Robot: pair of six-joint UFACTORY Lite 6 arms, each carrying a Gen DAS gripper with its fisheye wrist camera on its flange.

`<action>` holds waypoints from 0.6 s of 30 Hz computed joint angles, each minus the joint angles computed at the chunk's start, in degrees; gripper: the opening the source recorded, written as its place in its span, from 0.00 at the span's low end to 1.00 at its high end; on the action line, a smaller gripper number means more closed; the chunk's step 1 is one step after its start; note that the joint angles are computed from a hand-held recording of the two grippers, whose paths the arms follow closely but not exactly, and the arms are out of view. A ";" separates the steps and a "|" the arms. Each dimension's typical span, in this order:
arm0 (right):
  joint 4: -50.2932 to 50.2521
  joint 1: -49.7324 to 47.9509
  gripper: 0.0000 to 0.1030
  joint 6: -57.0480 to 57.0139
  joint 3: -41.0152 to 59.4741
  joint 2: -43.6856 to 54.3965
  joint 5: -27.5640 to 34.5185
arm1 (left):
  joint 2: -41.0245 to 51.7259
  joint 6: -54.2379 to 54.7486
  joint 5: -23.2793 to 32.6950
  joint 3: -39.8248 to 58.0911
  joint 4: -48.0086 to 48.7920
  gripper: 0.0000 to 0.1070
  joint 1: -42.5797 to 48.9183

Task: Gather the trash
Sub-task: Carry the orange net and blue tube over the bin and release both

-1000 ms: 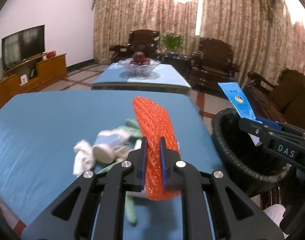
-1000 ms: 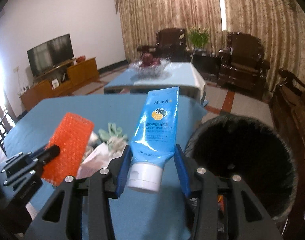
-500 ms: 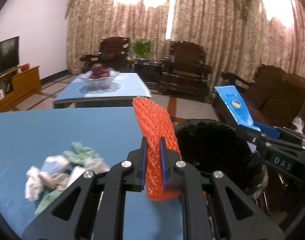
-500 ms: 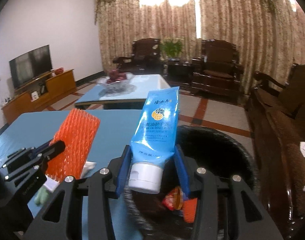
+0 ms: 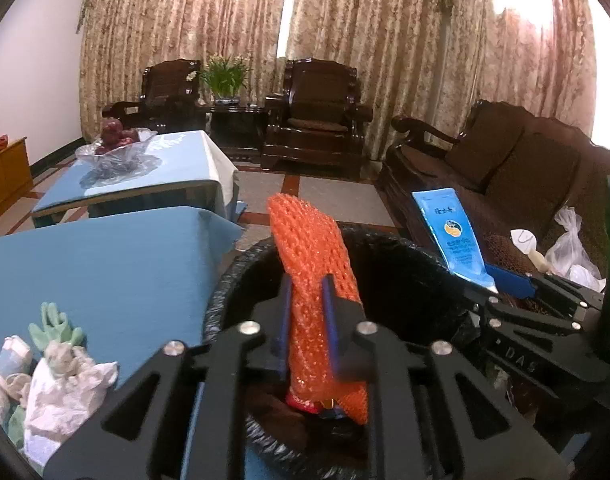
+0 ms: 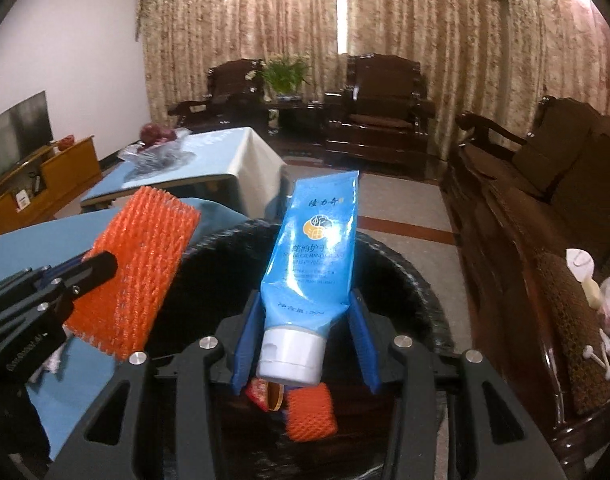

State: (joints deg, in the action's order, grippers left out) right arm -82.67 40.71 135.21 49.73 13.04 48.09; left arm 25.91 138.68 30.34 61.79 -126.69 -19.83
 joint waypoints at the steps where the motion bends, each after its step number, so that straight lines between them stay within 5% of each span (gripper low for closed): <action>1: 0.40 -0.59 0.45 -0.03 -0.51 0.17 0.35 | 0.69 -0.37 -0.02 0.64 0.14 0.36 -0.26; 2: 0.70 -0.60 0.56 0.27 -0.86 0.27 0.81 | 1.28 -1.14 0.10 1.31 0.58 0.46 -0.25; 5: 2.10 0.53 0.80 1.28 -1.98 0.02 4.16 | 1.83 -2.03 0.24 2.26 0.86 0.56 0.29; 8: 2.61 1.73 0.92 1.49 -1.93 0.01 6.53 | 0.43 -0.79 1.01 0.57 0.45 0.66 2.52; 12: 2.48 2.90 0.94 2.47 -0.31 0.34 6.76 | -2.89 2.24 1.62 -2.40 -1.13 0.78 5.58; 18: 2.06 7.41 0.94 1.89 8.79 6.45 7.49 | -8.26 2.19 4.01 -7.66 2.87 0.80 14.99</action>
State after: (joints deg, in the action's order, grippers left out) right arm -80.61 48.12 137.10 58.52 19.49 55.58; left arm 17.65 140.87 34.34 54.12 -123.82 -4.84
